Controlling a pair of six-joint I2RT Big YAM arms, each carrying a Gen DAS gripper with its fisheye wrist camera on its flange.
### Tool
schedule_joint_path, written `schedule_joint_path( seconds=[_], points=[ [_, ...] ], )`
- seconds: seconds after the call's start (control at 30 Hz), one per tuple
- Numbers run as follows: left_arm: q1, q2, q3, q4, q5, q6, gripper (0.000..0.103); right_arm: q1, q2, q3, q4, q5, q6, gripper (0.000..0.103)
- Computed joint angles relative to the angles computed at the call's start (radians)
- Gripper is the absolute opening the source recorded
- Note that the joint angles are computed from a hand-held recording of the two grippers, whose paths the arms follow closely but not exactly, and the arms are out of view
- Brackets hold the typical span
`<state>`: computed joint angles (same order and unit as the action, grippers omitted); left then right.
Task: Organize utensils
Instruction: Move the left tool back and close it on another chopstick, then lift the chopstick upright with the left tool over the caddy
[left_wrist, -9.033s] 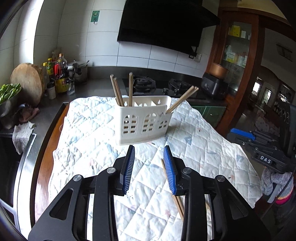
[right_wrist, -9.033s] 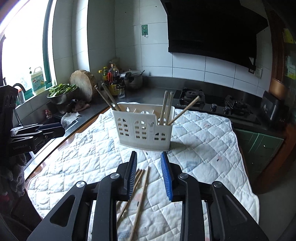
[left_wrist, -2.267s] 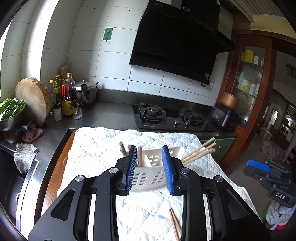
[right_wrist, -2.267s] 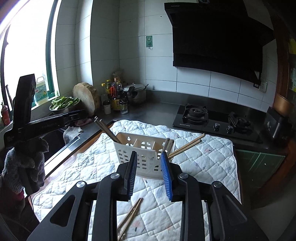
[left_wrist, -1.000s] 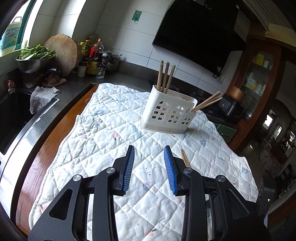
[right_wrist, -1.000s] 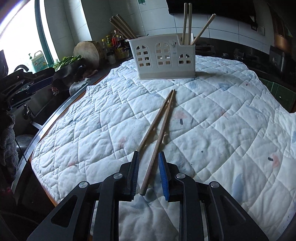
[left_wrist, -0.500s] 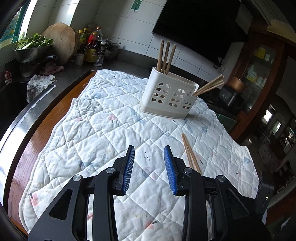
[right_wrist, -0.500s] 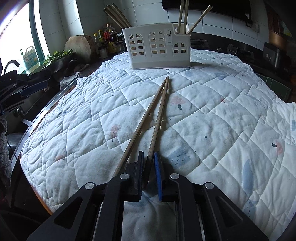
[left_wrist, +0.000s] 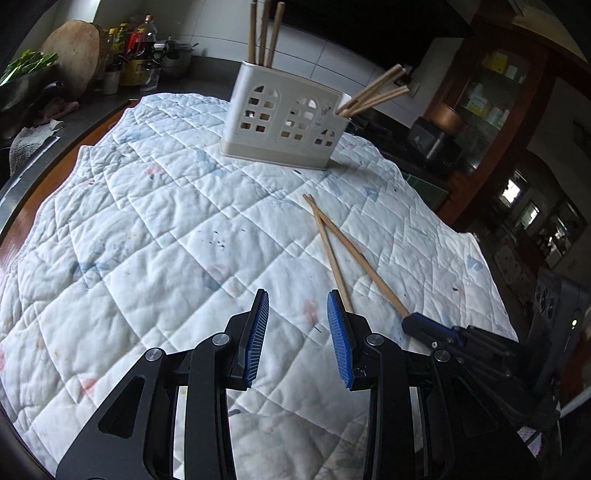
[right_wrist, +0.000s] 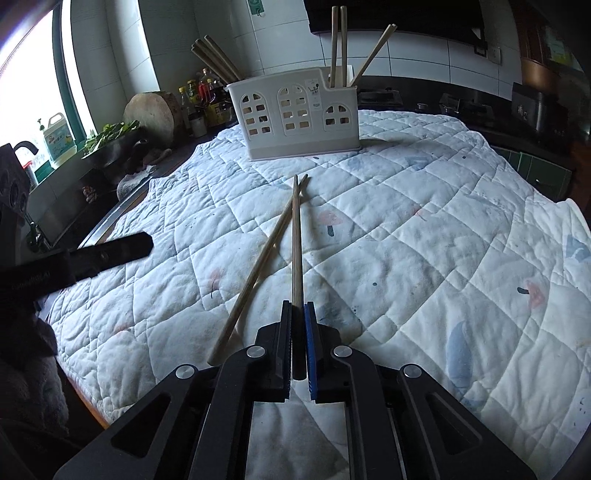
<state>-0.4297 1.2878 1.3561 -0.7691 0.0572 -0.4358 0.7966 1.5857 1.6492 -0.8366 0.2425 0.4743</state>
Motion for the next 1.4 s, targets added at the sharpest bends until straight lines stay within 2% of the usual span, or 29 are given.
schedule_joint_path(
  seconds=[0.3,0.57,0.67,0.73,0.8,0.9,1.13,1.4],
  points=[
    [-0.074,0.065,0.034,-0.017,0.035,0.017,0.033,-0.017,-0.062,0.000,0.032,0.038,-0.067,0.007],
    [-0.108,0.118,0.067,-0.039,0.014,0.018,0.031,-0.028,-0.099,0.013,0.048,0.069,-0.114,0.007],
    [-0.112,0.132,0.074,-0.042,0.001,0.018,0.027,-0.027,-0.105,0.020,0.050,0.079,-0.130,0.007],
    [-0.124,0.142,0.084,-0.050,-0.041,0.035,0.022,-0.027,-0.106,0.027,0.051,0.083,-0.137,0.007],
    [-0.132,0.154,0.098,-0.062,-0.086,0.054,0.011,-0.028,-0.104,0.039,0.048,0.085,-0.147,0.007],
    [-0.125,0.153,0.101,-0.071,-0.090,0.055,0.006,-0.028,-0.099,0.059,0.041,0.091,-0.166,0.007],
    [-0.084,0.097,0.108,-0.068,-0.110,0.071,0.005,-0.049,-0.070,0.144,-0.001,0.077,-0.211,0.007],
    [-0.020,0.073,0.202,-0.040,-0.127,0.133,0.005,-0.096,0.022,0.347,-0.107,0.023,-0.270,0.007]
  ],
)
